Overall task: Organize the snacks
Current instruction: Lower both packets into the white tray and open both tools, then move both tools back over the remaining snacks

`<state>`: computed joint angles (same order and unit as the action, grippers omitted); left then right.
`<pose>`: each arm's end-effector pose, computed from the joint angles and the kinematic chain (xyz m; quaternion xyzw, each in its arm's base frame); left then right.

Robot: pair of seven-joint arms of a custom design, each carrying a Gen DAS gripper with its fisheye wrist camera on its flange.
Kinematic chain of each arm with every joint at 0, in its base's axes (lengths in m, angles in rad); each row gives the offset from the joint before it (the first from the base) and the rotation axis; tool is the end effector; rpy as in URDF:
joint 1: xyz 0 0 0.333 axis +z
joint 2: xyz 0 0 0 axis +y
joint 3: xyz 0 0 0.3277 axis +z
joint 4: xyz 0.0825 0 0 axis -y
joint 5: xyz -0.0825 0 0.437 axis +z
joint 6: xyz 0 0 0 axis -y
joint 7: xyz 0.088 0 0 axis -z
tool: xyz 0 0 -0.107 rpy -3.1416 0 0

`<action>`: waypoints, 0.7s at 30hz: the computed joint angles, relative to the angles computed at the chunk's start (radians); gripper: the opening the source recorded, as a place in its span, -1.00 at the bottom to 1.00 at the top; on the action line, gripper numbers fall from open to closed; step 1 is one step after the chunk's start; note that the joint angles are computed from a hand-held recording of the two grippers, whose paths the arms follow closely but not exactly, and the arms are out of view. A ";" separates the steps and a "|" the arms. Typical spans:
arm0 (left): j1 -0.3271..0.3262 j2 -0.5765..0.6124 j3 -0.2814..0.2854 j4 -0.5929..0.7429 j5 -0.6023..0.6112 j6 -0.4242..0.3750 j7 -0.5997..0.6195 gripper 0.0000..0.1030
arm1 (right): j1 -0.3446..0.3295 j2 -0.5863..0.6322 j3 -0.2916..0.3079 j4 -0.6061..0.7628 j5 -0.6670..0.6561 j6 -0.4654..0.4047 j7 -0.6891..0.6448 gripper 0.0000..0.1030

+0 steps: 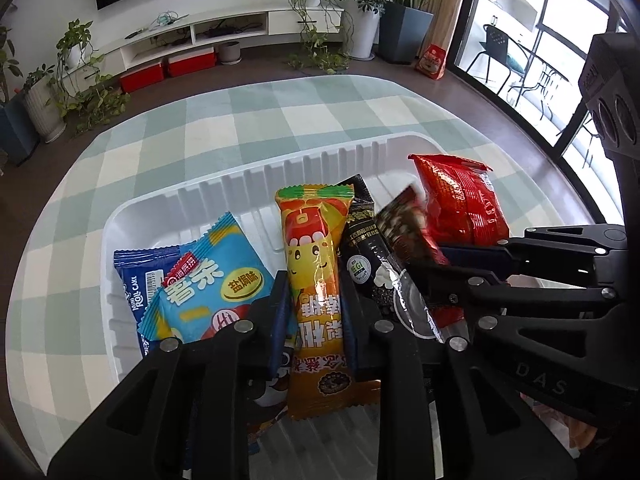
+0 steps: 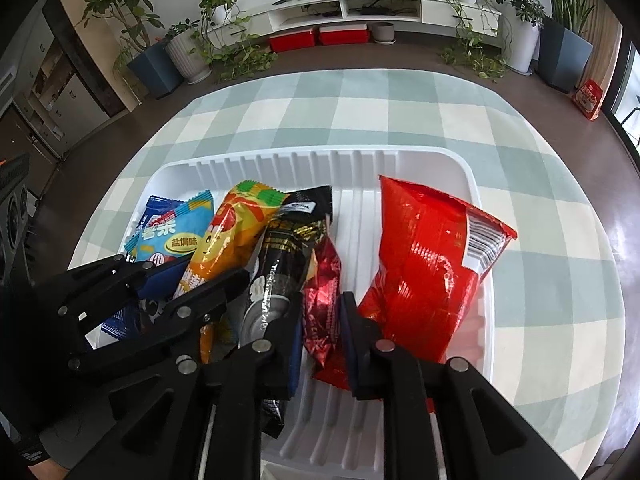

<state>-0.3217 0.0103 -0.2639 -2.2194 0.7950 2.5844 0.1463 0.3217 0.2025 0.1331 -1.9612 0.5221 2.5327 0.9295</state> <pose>0.4915 -0.3413 0.3837 -0.7451 0.5929 -0.2156 0.2165 0.6103 0.2885 0.3934 -0.8769 0.4020 -0.0100 0.2636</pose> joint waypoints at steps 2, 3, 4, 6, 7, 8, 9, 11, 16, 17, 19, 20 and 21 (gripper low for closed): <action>0.000 -0.010 0.000 -0.008 0.006 -0.001 -0.013 -0.51 | -0.001 -0.003 0.000 -0.002 0.004 0.004 -0.003 -0.51; 0.001 -0.015 0.000 -0.012 0.010 -0.001 -0.019 -0.50 | -0.001 -0.005 0.000 -0.004 0.005 0.007 -0.004 -0.48; 0.002 -0.020 -0.001 -0.015 0.011 0.000 -0.023 -0.50 | -0.002 -0.006 0.000 -0.005 0.008 0.009 -0.006 -0.42; 0.004 -0.026 -0.003 -0.017 0.014 -0.004 -0.025 -0.48 | -0.003 -0.011 0.000 -0.008 0.016 0.016 -0.009 -0.36; 0.005 -0.027 -0.004 -0.018 0.013 -0.004 -0.024 -0.47 | -0.002 -0.014 0.000 -0.011 0.016 0.021 -0.008 -0.34; 0.005 -0.027 -0.005 -0.018 0.012 -0.004 -0.024 -0.43 | -0.001 -0.016 -0.001 -0.013 0.014 0.024 -0.007 -0.34; 0.006 -0.028 -0.006 -0.019 0.012 -0.006 -0.024 -0.36 | -0.001 -0.018 -0.001 -0.015 0.015 0.025 -0.008 -0.34; 0.006 -0.033 -0.008 -0.022 0.026 -0.016 -0.044 -0.18 | -0.001 -0.023 -0.001 -0.018 0.017 0.028 -0.009 -0.34; 0.012 -0.057 -0.013 -0.034 0.047 -0.017 -0.074 0.07 | -0.011 -0.036 -0.003 -0.024 0.050 0.035 -0.020 -0.20; 0.013 -0.062 -0.014 -0.037 0.048 -0.019 -0.075 0.10 | -0.013 -0.039 -0.003 -0.025 0.060 0.035 -0.026 -0.19; 0.016 -0.078 -0.016 -0.049 0.048 -0.013 -0.086 0.16 | -0.012 -0.048 -0.003 -0.034 0.066 0.051 -0.032 -0.10; 0.017 -0.088 -0.019 -0.055 0.054 -0.016 -0.099 0.24 | -0.011 -0.055 -0.003 -0.041 0.068 0.062 -0.036 -0.07; 0.019 -0.101 -0.023 -0.063 0.060 -0.022 -0.115 0.36 | -0.011 -0.061 -0.002 -0.046 0.078 0.068 -0.044 -0.03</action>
<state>-0.3029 -0.0910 -0.2869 -2.2820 0.8547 2.5619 0.0314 0.3106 0.1415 0.1307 -2.0071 0.5999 2.6011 0.8852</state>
